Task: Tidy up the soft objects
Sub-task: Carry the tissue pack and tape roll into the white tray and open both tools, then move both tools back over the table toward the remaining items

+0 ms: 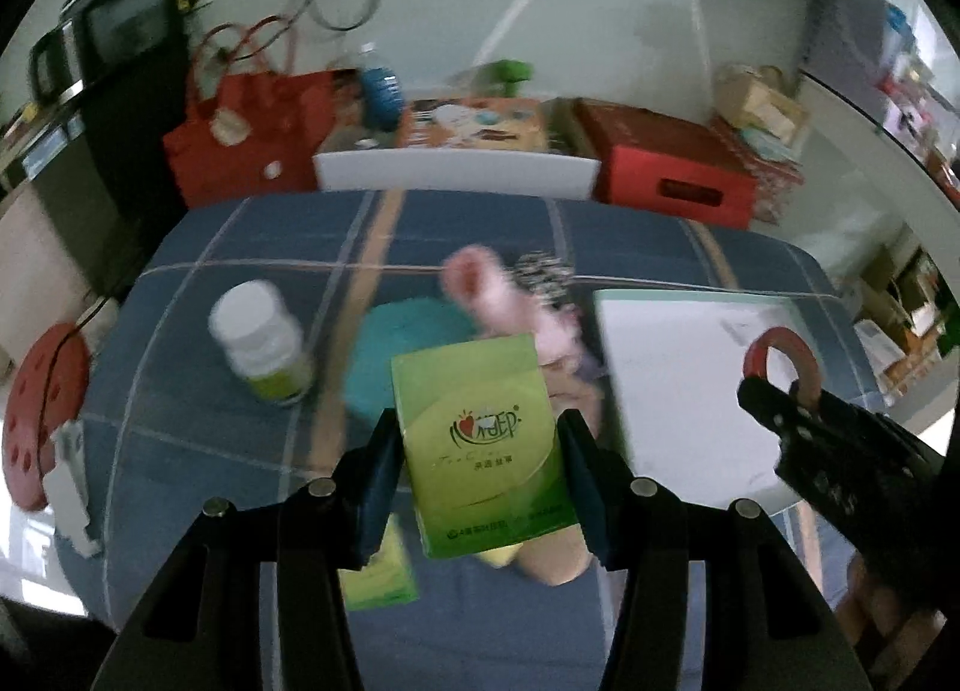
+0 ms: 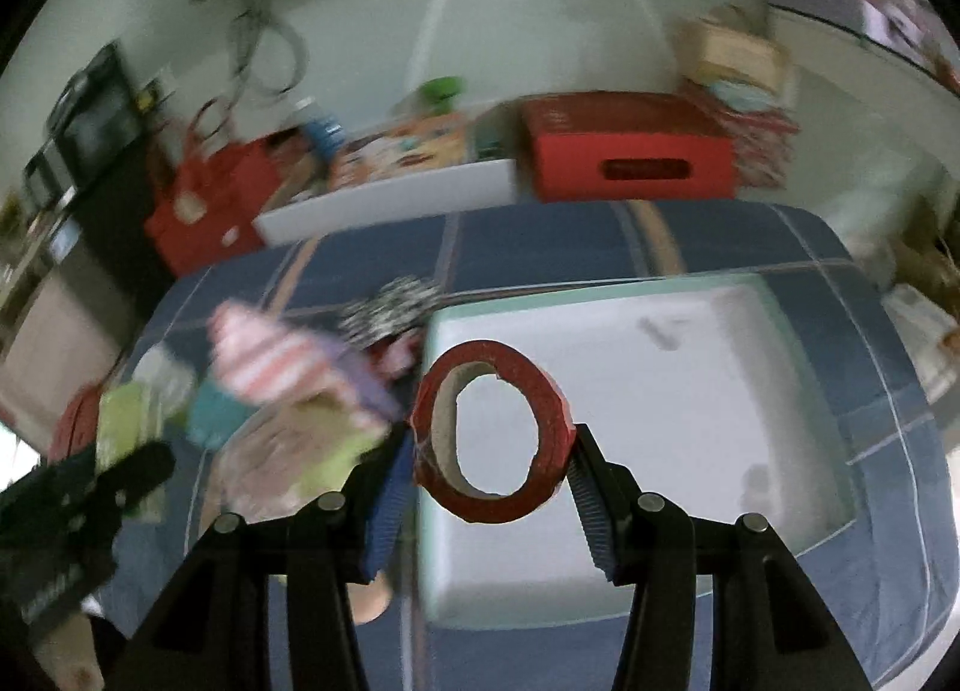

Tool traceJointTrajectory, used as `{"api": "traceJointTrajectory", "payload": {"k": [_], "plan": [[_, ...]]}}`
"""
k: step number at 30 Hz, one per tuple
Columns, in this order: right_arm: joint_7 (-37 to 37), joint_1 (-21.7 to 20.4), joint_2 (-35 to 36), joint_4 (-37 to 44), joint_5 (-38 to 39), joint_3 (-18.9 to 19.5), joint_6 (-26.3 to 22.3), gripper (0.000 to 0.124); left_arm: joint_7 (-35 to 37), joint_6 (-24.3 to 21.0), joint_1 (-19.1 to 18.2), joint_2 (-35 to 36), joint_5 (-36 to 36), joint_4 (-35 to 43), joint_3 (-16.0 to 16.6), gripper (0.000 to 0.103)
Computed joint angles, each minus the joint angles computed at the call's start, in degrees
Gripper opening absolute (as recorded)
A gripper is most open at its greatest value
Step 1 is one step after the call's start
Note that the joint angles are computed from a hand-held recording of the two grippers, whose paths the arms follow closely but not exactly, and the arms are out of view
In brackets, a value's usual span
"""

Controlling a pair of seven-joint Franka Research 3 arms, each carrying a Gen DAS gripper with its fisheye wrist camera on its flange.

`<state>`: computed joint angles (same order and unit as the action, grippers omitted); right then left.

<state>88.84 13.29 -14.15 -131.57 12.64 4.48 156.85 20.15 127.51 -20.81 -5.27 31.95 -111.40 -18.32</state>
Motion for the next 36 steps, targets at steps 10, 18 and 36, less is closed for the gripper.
{"api": "traceJointTrajectory", "payload": {"k": [10,18,36], "plan": [[17.2,-9.38,5.34,0.32,-13.02,-1.19,0.76,0.054,6.82,-0.91,-4.6,15.83,0.86,15.89,0.73,0.053],[24.63,-12.23,7.52,0.8,-21.48,-3.46,-0.76,0.054,12.96,-4.03,-10.14,28.11,0.76,30.62,3.53,0.054],[19.21,-10.68,6.46,1.12,-19.18,-3.86,-0.89,0.072,12.02,-6.06,-13.38,31.86,-2.49,35.9,6.75,0.074]]}}
